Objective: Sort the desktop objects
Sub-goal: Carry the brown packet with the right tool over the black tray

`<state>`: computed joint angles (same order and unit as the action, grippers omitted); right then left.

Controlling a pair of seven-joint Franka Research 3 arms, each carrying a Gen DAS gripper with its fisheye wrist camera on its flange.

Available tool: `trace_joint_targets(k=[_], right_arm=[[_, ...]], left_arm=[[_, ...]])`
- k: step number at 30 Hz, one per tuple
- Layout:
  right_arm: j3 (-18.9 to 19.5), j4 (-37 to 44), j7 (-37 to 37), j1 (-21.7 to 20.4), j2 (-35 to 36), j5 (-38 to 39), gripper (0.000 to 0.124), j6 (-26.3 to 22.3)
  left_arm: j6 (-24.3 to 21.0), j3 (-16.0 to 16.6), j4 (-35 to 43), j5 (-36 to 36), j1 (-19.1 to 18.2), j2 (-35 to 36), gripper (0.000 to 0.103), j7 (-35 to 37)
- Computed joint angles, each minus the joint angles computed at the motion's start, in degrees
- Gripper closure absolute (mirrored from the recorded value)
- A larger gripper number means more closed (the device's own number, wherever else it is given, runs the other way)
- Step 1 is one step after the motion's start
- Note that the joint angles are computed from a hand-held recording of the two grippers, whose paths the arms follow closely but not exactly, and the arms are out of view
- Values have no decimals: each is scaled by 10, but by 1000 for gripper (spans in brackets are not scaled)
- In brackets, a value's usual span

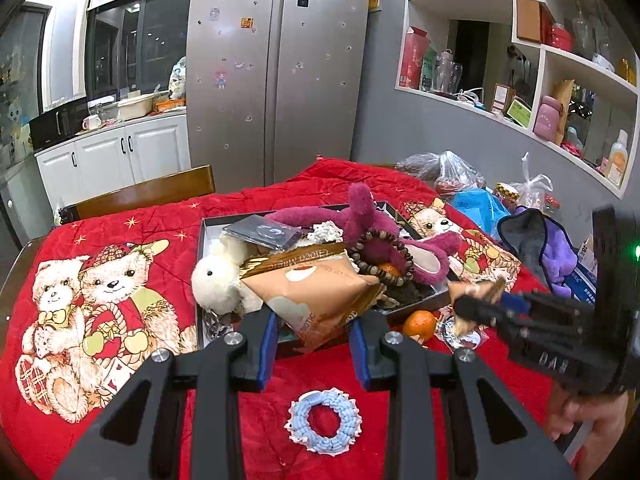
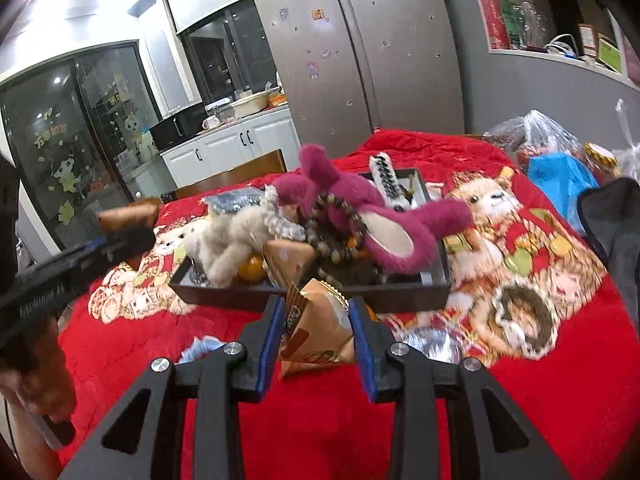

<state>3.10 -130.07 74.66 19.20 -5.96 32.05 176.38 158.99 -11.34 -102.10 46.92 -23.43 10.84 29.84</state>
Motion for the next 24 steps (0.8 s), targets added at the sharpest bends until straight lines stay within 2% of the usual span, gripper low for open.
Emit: trace_joint_targets(k=[4,6,9,14,19,22,24], right_arm=[[8,43,37,-20,18,-59,90,-21],[9,67,51,-25,28,-81,90,-34],[8,111,63,-30,50,-101,90,-48],[7,203,85,-35,108,-117,90,-72],[0,302,108,-41,183,-122,90,-87],[-18,372,140,-35,236,-159,90,-110],[-11,406,135,-45,262,-157,90,-124]], left_arm=[[-17,4,20,2,-2,10,71,-10],[-28,1,39,-21,1,23,71,4],[-28,0,83,-53,4,53,71,36],[-58,0,193,-113,0,129,71,120],[-87,23,312,-152,-20,211,71,167],[-106,29,360,-174,-26,245,71,192],[-106,40,363,-173,-32,251,71,200]])
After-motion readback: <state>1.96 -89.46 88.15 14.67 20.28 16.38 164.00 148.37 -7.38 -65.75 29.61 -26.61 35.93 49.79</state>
